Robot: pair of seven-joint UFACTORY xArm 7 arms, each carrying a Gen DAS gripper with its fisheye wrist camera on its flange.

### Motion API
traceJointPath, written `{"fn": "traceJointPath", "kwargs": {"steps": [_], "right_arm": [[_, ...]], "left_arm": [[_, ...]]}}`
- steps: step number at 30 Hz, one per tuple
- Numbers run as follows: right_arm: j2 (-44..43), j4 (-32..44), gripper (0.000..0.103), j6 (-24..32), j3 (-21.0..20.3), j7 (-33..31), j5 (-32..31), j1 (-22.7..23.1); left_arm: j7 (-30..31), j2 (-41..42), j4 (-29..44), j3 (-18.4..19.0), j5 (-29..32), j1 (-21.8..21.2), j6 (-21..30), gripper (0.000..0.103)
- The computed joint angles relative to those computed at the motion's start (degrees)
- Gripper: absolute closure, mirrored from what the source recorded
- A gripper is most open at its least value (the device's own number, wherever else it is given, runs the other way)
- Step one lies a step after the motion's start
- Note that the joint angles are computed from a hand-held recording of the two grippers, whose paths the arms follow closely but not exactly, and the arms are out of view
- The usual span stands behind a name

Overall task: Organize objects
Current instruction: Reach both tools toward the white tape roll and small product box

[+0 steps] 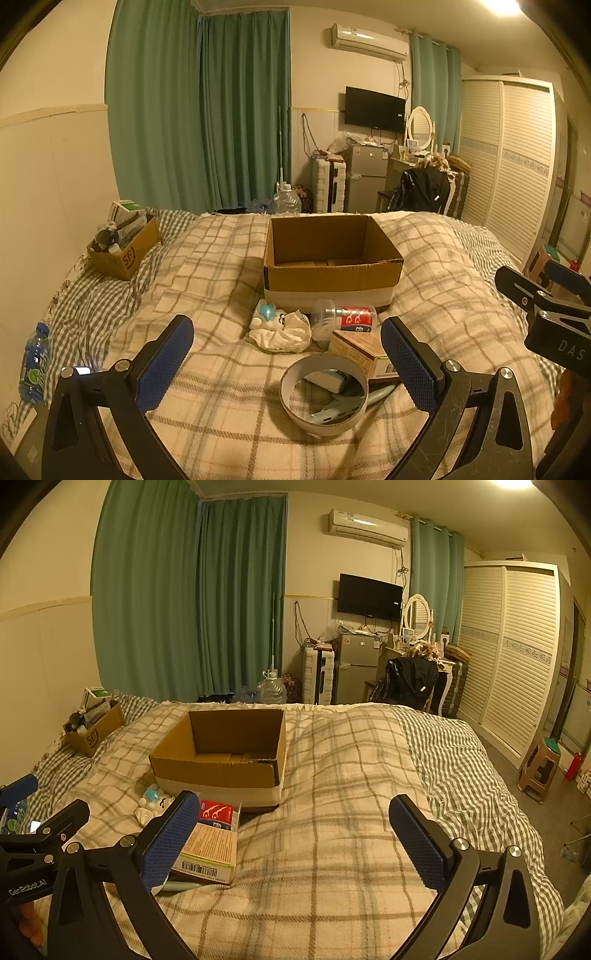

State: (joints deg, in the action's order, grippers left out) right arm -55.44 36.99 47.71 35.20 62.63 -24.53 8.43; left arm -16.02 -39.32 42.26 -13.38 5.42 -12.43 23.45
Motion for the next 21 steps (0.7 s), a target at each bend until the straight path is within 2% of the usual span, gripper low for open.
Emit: {"fn": "traceJointPath", "kwargs": {"steps": [12,21], "right_arm": [[1.00,-1.44,0.000,-0.71,-1.09,0.27,0.09,0.15],[2.67,-2.50,0.000,-1.42,-1.91,0.73,-0.24,0.58]], "left_arm": [[-0.48,2.02,-0.05,-0.65,0.62,-0.50,1.68,0.000],[1.50,4.89,-0.57,0.87,-1.55,-3.90,4.42,0.000]]}}
